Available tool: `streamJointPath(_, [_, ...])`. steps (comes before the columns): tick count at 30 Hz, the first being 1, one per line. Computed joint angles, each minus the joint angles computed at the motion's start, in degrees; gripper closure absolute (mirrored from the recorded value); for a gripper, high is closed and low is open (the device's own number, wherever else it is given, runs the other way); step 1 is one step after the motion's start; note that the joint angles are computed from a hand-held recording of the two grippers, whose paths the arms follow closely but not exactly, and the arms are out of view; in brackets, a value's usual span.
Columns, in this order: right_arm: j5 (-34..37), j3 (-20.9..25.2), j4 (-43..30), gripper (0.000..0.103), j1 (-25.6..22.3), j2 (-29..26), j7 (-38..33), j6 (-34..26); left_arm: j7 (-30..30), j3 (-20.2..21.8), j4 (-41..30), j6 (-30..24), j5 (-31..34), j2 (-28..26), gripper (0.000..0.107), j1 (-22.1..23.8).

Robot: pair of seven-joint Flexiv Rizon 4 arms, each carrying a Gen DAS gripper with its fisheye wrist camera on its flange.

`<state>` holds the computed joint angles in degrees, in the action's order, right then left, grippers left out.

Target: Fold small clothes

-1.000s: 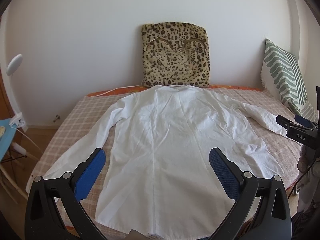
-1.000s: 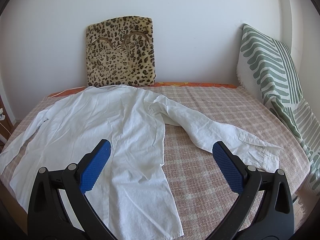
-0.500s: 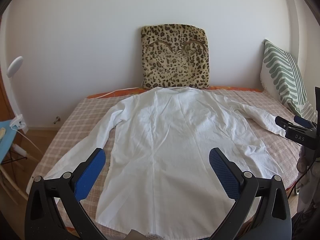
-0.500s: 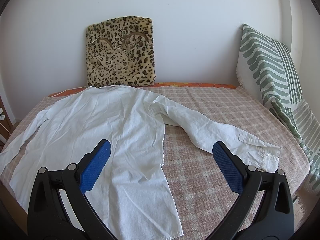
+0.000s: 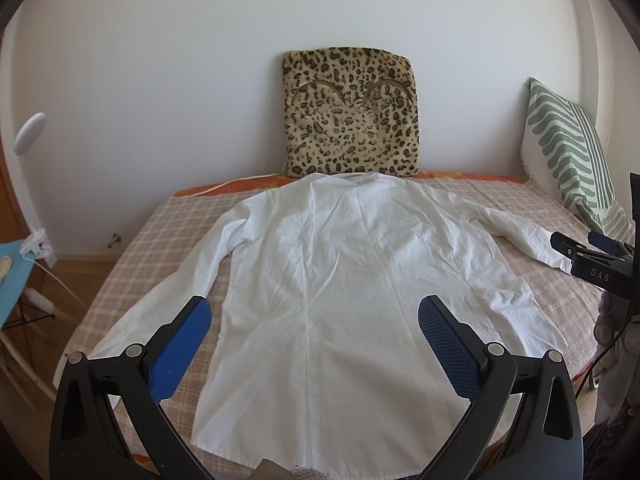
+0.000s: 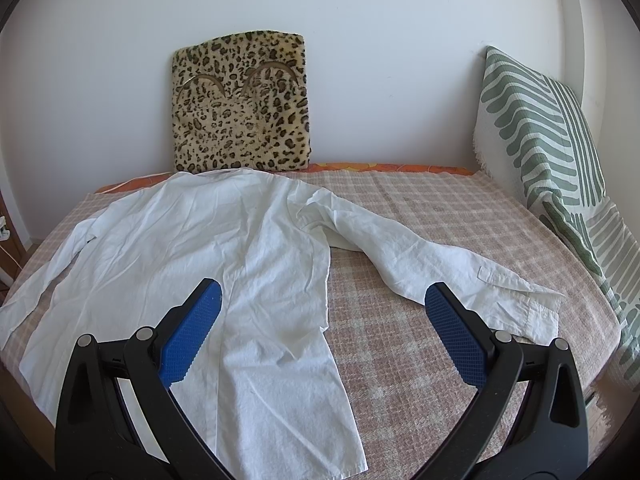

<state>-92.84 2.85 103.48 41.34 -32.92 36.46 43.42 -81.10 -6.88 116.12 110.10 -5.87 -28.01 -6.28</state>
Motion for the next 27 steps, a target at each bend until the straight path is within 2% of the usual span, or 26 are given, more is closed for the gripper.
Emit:
streamJointPath(6, [0.08,0.39,1.02,0.0,-0.33,1.34,-0.3,-0.05,0.04,0.08,-0.09,-0.17,0.08,0.13,0.004,-0.02])
streamJointPath(9, [-0.75,-0.09,-0.3,0.0,-0.09,-0.4,0.28,0.09,0.12,0.09,-0.16,-0.05,0.21,0.06,0.004,0.1])
streamJointPath(16, [-0.61,-0.19,-1.35,0.0,0.22,-0.77,-0.15,0.78,-0.19,0.67,-0.21,0.1,-0.39,-0.02,0.004,0.5])
streamJointPath(20, [-1.29,-0.44,-2.55,0.0,0.26,-0.97,-0.19,1.88,-1.05,-3.73,0.22,-1.5,1.8,0.05,0.004,6.24])
streamJointPath(22, [-1.66,-0.67,-3.64,0.0,0.59,-1.49,-0.46,2.2,-1.46,-3.09,0.31,-2.14,1.39,0.05,0.004,6.63])
streamJointPath(25, [-2.25,-1.13,-5.41,0.0,1.15,-2.45,-1.15,2.84,-2.51,-4.48,0.93,-2.69,1.59,0.16,0.004,9.82])
streamJointPath(27, [-2.38,-1.45,-6.67,0.0,1.55,-3.28,-1.9,3.37,-3.68,-7.54,1.73,-1.22,3.11,-0.09,0.005,14.24])
